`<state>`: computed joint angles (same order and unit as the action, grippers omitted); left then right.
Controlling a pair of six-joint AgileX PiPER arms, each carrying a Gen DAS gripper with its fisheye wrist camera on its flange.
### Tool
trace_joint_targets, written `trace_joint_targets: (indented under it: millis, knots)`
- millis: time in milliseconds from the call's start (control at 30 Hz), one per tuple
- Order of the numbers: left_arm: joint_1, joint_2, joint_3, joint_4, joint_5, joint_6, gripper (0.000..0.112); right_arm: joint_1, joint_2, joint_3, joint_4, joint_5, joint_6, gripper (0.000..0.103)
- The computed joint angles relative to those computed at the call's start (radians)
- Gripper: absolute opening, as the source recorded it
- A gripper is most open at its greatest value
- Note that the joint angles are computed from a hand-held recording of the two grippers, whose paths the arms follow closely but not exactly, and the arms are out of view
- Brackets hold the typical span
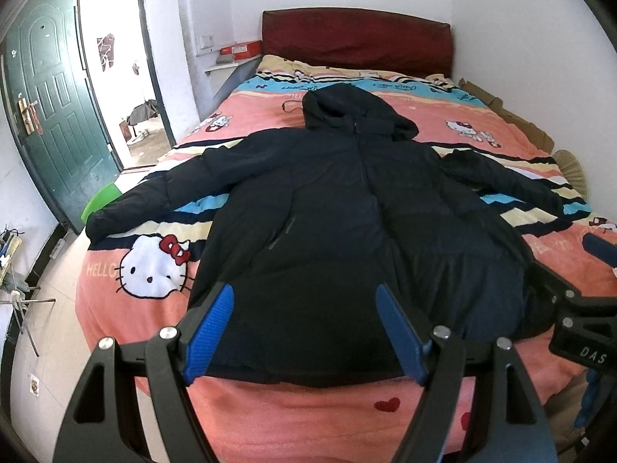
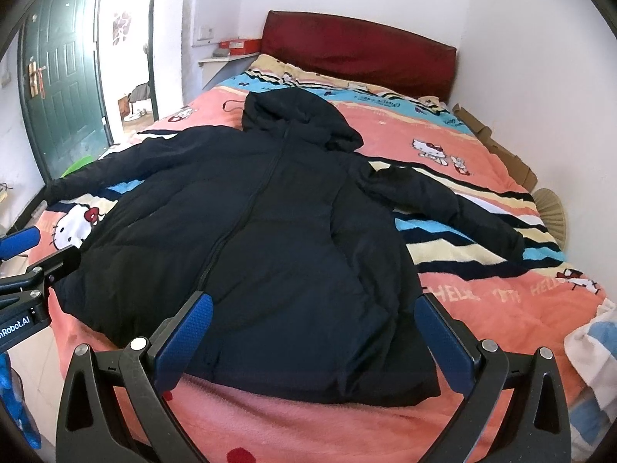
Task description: Fold large clothes
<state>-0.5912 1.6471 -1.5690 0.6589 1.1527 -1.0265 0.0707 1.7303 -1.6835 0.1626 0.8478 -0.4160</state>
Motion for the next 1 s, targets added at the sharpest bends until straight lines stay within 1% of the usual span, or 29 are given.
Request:
trace_joint_targets:
  millis: [467, 900, 1000]
  knots:
    - [0.032, 0.039, -0.045, -0.021, -0.046, 0.041, 0.076, -0.004, 0.049, -0.075, -0.022, 0.020, 0.020, 0.103]
    - [0.026, 0.024, 0.004, -0.017, -0.105, -0.004, 0.076, -0.015, 0.051, -0.067, 0.000, 0.019, -0.004, 0.103]
    - [0.027, 0.023, 0.006, -0.021, -0.106, -0.001, 0.076, -0.021, 0.051, -0.065, 0.012, 0.020, -0.012, 0.103]
